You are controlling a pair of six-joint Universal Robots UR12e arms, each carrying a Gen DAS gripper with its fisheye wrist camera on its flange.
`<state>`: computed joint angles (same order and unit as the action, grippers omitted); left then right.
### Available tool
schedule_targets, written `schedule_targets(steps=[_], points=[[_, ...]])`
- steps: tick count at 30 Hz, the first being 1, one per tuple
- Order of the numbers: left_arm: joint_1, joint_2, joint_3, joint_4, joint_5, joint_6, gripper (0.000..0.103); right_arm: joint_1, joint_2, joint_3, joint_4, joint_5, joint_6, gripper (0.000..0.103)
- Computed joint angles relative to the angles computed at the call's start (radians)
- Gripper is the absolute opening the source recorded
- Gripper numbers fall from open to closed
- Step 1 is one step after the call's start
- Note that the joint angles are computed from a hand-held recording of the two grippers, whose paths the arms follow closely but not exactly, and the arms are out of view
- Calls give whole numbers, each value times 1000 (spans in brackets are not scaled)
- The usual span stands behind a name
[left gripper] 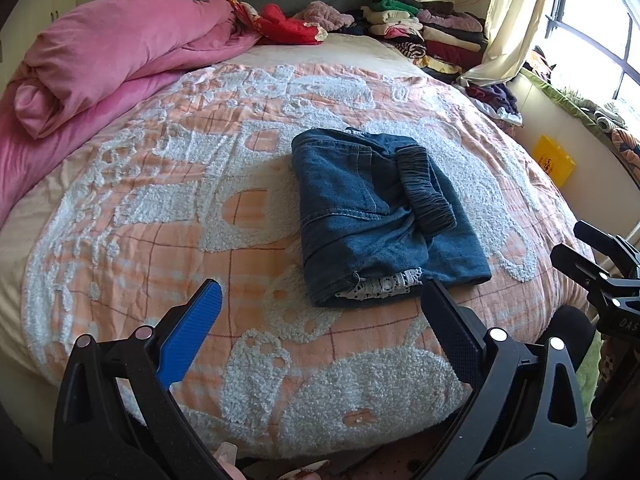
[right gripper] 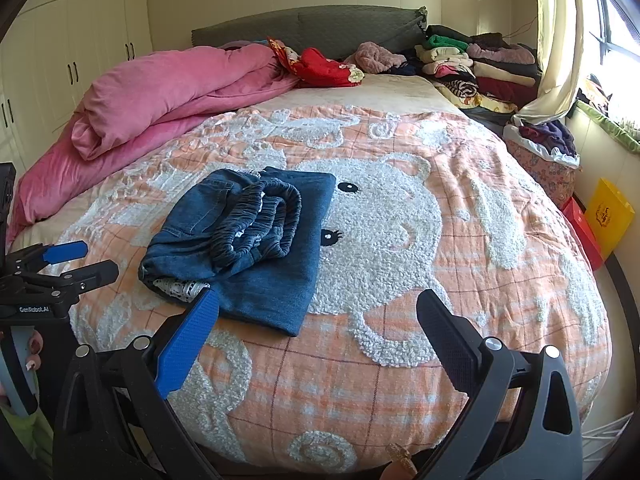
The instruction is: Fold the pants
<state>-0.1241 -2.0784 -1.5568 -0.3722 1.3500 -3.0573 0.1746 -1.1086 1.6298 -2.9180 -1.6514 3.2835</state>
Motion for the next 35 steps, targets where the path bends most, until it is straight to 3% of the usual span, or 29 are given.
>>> schedule_targets(steps=[8,17,23,26,28,34,35], points=[[-2,-1,3,-16,7,3,93,-1,-1,1,5,0,-1,99],[24,-6,8,-50,-59,-25,93,-7,3,0,37,-24,14,99],[60,-50,65,-49,68,-131,93,-48,12,-11,62,-48,65,99],[77,-95,131,-68,174,-181,93,-80,27,-30,74,-97,92,98],[88,-148,212,-120,274,-218,93,-108,41,-45,85,-119,111,98],[122,-304,443,-303,395,-305,95,-203,133,-169,220,-230,169,99],[123,-321,456,-288,409,-300,95,-211,149,-192,241,-242,176,99]])
